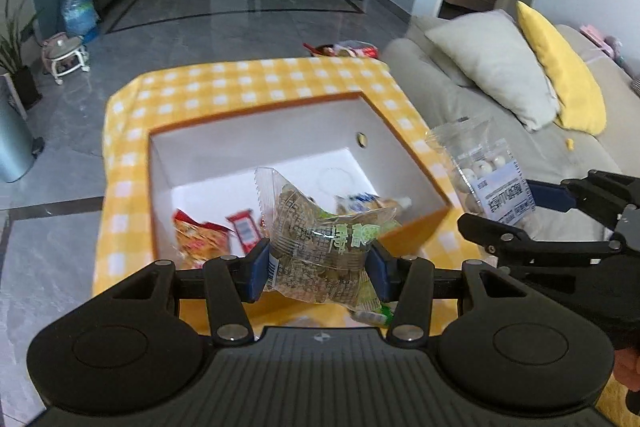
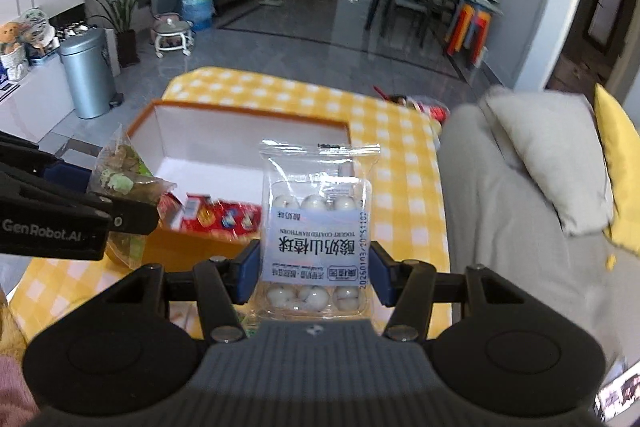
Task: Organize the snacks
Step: 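Lift both held bags and carry them over the orange box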
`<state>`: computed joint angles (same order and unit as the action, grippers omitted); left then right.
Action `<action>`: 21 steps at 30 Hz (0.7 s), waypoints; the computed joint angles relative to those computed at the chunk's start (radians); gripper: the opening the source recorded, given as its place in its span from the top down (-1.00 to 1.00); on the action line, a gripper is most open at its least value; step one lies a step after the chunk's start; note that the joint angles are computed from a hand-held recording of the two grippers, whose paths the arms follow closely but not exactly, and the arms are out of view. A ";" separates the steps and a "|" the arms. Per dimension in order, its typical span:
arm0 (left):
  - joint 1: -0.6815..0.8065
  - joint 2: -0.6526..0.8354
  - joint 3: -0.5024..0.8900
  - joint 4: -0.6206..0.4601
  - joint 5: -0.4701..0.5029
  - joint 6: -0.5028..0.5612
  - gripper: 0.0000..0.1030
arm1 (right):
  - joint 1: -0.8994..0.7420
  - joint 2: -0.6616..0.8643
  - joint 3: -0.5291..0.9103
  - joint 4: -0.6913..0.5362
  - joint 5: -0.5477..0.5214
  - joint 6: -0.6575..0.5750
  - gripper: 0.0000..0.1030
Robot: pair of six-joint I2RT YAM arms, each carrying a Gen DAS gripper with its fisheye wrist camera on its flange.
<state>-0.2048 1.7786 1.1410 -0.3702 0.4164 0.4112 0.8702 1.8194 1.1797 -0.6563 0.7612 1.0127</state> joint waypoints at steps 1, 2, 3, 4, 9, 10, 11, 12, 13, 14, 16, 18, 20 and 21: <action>0.002 0.009 0.014 -0.001 -0.006 -0.002 -0.10 | -0.003 0.003 0.009 0.006 0.006 -0.021 -0.03; 0.006 0.020 0.027 -0.002 -0.009 0.000 -0.10 | -0.011 0.012 0.024 0.014 0.012 -0.055 -0.03; 0.006 0.029 0.040 -0.003 -0.014 0.002 -0.10 | -0.017 0.019 0.038 0.019 0.016 -0.083 -0.03; 0.005 0.039 0.055 -0.004 -0.022 0.004 -0.10 | -0.027 0.026 0.050 0.035 0.015 -0.123 -0.03; -0.010 0.105 0.141 -0.025 -0.061 0.019 -0.10 | -0.071 0.071 0.105 0.083 0.005 -0.274 -0.03; -0.013 0.113 0.147 -0.026 -0.069 0.025 -0.10 | -0.085 0.084 0.116 0.096 0.005 -0.312 -0.03; -0.018 0.127 0.162 -0.031 -0.081 0.030 -0.10 | -0.097 0.097 0.127 0.106 0.000 -0.345 -0.03; -0.024 0.139 0.175 -0.037 -0.090 0.036 -0.10 | -0.111 0.109 0.136 0.118 -0.011 -0.376 -0.03; -0.030 0.158 0.194 -0.046 -0.101 0.042 -0.10 | -0.119 0.119 0.140 0.126 -0.017 -0.394 -0.03; -0.035 0.177 0.216 -0.056 -0.112 0.046 -0.10 | -0.133 0.138 0.156 0.132 -0.025 -0.418 -0.03; -0.046 0.214 0.253 -0.071 -0.137 0.055 -0.10 | -0.157 0.168 0.173 0.147 -0.041 -0.454 -0.03; -0.059 0.250 0.284 -0.080 -0.160 0.064 -0.10 | -0.184 0.198 0.192 0.158 -0.067 -0.489 -0.03; -0.067 0.295 0.331 -0.105 -0.171 0.068 -0.10 | -0.211 0.234 0.218 0.156 -0.092 -0.516 -0.03; -0.071 0.319 0.355 -0.118 -0.172 0.067 -0.10 | -0.225 0.246 0.226 0.158 -0.109 -0.528 -0.03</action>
